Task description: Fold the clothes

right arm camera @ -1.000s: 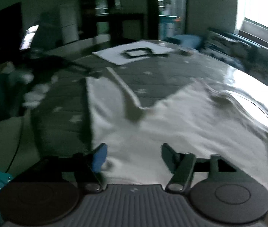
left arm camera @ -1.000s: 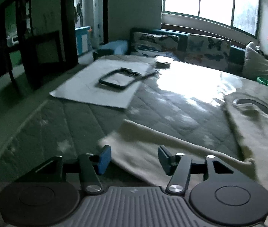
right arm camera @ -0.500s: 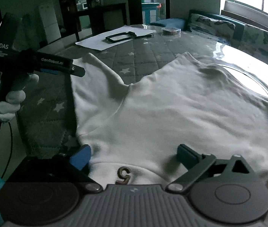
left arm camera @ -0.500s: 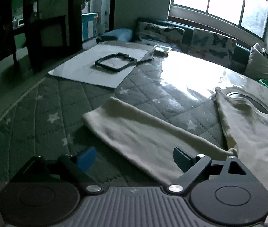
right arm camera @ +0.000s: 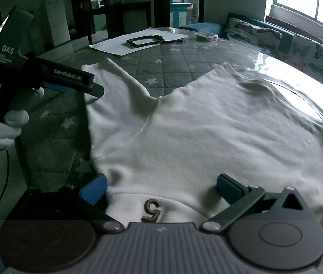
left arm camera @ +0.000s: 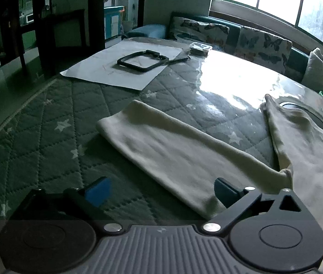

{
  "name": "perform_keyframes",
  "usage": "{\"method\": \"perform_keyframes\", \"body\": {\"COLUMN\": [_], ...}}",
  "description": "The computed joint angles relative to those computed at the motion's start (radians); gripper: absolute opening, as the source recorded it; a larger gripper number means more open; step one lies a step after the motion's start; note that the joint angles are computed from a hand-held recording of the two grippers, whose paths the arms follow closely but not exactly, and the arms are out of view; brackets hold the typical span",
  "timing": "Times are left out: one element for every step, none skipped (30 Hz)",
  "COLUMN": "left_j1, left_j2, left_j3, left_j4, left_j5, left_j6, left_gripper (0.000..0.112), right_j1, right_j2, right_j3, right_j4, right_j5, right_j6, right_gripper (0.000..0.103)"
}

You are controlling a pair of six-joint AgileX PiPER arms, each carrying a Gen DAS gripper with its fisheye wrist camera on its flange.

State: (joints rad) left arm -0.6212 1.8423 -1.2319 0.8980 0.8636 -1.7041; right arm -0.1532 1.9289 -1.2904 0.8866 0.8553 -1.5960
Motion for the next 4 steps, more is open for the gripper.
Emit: {"method": "perform_keyframes", "body": {"left_j1": [-0.002, -0.003, -0.004, -0.006], "left_j2": [0.004, 0.007, 0.01, 0.013], "left_j3": [-0.004, -0.008, -0.012, -0.016], "left_j4": [-0.003, -0.005, -0.007, -0.008], "left_j5": [0.004, 0.008, 0.013, 0.018], "left_j6": [0.004, 0.007, 0.009, 0.01], "left_gripper": [0.102, 0.103, 0.103, 0.103], "right_j1": [-0.001, -0.001, -0.002, -0.003], "right_j2": [0.0, 0.001, 0.001, 0.001], "right_j3": [0.0, 0.001, 0.001, 0.003], "right_j4": [0.001, 0.003, 0.005, 0.007], "right_j5": [0.0, 0.0, 0.0, -0.001], "right_j6": [-0.002, -0.004, -0.007, -0.01], "right_gripper": [0.103, 0.103, 0.103, 0.103]}}
